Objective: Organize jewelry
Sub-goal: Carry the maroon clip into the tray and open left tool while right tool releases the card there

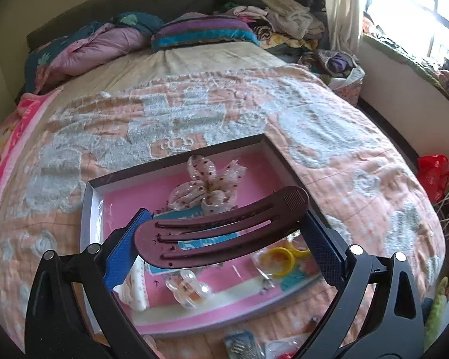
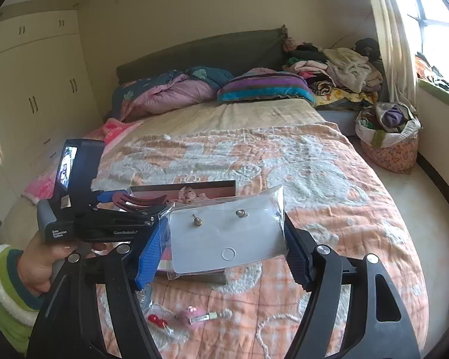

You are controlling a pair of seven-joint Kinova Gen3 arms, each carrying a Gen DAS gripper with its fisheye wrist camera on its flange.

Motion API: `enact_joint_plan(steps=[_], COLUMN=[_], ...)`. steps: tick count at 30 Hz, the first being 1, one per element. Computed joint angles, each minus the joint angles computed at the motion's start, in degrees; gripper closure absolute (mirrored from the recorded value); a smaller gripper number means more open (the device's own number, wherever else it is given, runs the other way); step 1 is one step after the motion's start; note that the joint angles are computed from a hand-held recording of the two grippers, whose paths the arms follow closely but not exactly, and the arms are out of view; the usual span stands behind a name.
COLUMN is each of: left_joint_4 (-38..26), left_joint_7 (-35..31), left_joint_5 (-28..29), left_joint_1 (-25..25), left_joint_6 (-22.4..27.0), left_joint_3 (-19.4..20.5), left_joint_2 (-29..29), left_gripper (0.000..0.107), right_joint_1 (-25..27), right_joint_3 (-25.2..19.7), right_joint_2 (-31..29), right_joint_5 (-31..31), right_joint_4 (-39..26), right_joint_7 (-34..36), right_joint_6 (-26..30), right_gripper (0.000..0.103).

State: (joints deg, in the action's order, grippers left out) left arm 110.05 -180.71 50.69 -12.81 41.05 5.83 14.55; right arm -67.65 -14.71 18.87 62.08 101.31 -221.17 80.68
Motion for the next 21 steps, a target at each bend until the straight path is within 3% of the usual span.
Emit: enact_joint_plan(steps=[8,21], left_joint_4=[-2.6,-6.5], left_joint_7=[3.9,11.6], left_joint_5=[-4.2,-11.4], left_joint_1=[1.1,-1.1], left_joint_6=[-4.4,-3.3], left_joint_3=[1.2,3.4], left_joint_2=[5.0,9.8], left_gripper=[0.015,0.015], right_joint_1=[4.5,7.7], right_joint_3=[2.2,6.3], right_joint_2=[2.5,6.5], right_joint_5=[1.1,0.5], right_joint_4=[-1.3,-1.4], right_joint_7=[5.1,7.3], right_joint_6=[-9.1,-21.4], right_gripper=[0.033,0.033])
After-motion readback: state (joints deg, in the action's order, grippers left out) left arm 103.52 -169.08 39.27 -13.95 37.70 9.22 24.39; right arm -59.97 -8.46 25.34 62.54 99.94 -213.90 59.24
